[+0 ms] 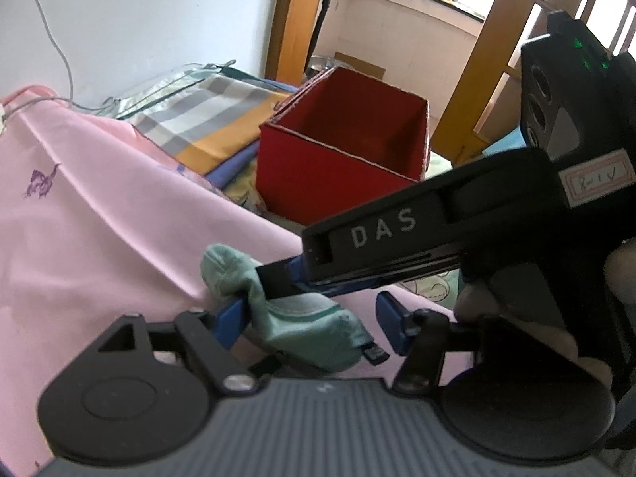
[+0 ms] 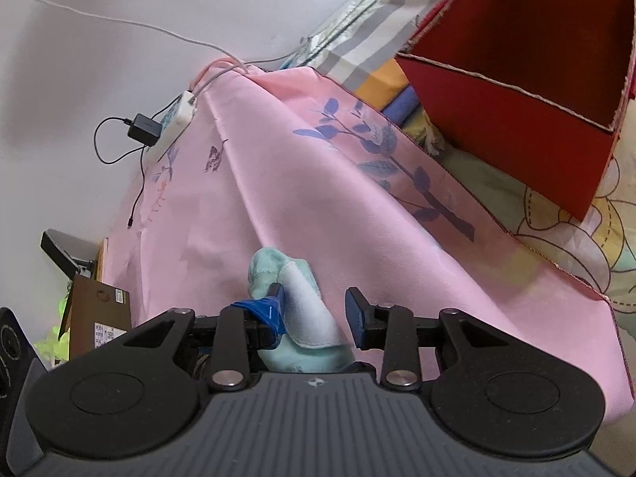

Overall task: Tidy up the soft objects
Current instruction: 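Carry the mint-green cloth with the right tool over the box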

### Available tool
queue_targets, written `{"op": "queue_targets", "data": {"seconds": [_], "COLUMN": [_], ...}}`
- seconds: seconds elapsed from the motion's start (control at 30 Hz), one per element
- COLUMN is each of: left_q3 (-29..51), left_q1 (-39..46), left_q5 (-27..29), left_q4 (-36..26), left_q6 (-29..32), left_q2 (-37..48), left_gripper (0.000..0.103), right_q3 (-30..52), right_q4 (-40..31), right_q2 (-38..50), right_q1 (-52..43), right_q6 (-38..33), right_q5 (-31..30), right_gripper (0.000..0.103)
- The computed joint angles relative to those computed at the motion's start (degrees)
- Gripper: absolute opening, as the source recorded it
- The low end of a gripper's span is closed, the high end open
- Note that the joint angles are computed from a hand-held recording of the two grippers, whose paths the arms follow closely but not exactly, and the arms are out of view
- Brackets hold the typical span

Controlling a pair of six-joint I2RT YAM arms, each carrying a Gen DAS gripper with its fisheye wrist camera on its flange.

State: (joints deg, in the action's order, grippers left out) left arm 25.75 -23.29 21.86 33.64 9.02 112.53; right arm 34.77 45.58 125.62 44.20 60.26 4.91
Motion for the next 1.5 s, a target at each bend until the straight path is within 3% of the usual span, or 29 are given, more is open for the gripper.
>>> {"op": "queue_targets", "data": {"seconds": [0.33,0.43,0.57,0.77,0.97,1.1,1.27,1.5], "left_q3": [-8.9,-11.7,-16.0,-20.3,-18.0,-13.1,-6.1,2.2], "left_q1": [4.5,8.5,14.1,28.1,50.7,66.3,78.7,85.1], "left_q5": [1.6,4.9,7.2,14.0,25.8,33.3,38.5,41.4], "left_q4": [3.8,2.2,0.2,-13.9,-34.5,-46.2,-52.5,-48.5], "left_q6": [0.0,0.3,2.0,8.7,22.9,36.5,48.5,52.6], "left_q2": [-10.9,-16.3,-25.2,-44.9,-58.0,-56.4,-48.0,-34.8], "left_gripper": [0.06,0.058,0.054,0.046,0.045,0.045,0.045,0.045], "right_q3": [0.6,0.7,3.9,11.9,23.9,33.1,46.8,67.8], "right_q4": [0.2,3.2,1.9,-2.3,-6.9,-10.6,-16.1,-24.2], "right_q2": [-4.3,-4.8,-5.6,-5.2,-1.1,2.7,8.9,19.9], "right_q1": [3.3,4.4,6.9,10.9,14.3,16.3,18.5,19.9], "right_q6": [-3.9,-3.5,-4.7,-8.9,-12.3,-14.5,-17.5,-21.1], "right_q5": [1.6,0.4,1.3,1.1,-1.6,-3.8,-5.5,-6.1], "right_gripper": [0.008,0.007,0.007,0.007,0.007,0.008,0.008,0.008]}}
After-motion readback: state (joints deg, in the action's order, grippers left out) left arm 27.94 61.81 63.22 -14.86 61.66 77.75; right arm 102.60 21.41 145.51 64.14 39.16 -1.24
